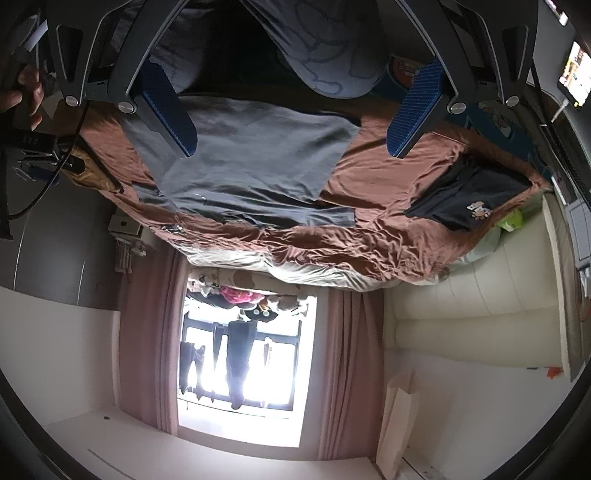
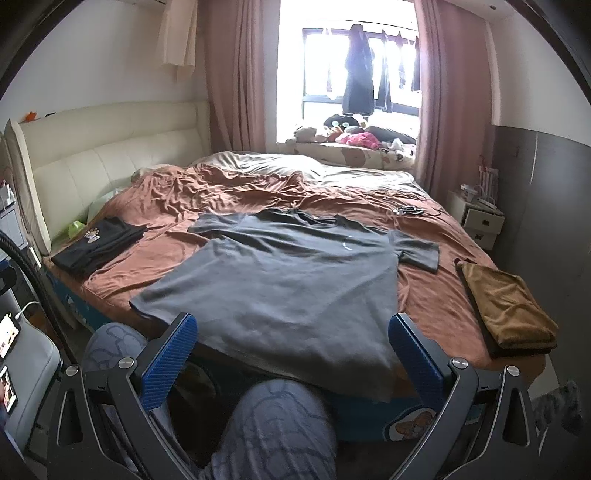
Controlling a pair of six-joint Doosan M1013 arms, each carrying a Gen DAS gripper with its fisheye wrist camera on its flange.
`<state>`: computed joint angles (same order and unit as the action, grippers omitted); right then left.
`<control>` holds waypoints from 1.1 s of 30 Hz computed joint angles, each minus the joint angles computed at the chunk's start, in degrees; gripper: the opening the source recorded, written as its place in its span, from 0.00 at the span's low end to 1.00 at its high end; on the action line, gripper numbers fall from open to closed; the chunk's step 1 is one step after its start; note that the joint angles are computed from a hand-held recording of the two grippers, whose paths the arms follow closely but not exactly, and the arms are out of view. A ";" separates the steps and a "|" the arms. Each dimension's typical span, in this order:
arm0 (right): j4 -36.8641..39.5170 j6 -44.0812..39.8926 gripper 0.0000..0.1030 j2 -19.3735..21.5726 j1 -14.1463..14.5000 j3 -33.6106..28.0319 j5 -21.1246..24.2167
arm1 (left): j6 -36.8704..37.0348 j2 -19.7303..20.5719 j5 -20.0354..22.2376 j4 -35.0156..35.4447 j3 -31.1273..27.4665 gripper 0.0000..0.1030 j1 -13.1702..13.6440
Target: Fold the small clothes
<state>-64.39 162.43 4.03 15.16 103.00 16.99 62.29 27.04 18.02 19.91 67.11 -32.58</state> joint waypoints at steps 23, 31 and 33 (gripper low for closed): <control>22.58 -25.74 1.00 8.87 -2.34 -12.23 1.15 | 6.56 9.53 10.69 -8.97 -14.48 1.00 4.44; 26.64 -30.53 1.00 13.33 -3.12 -17.99 1.92 | 7.91 15.19 17.07 -9.90 -24.47 1.00 4.99; 28.48 -32.46 1.00 14.12 -3.45 -19.08 1.82 | 8.45 17.05 19.30 -10.09 -27.79 1.00 5.18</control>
<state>-35.91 129.97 18.15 11.71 83.93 18.81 70.73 44.09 37.33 9.82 39.32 -27.41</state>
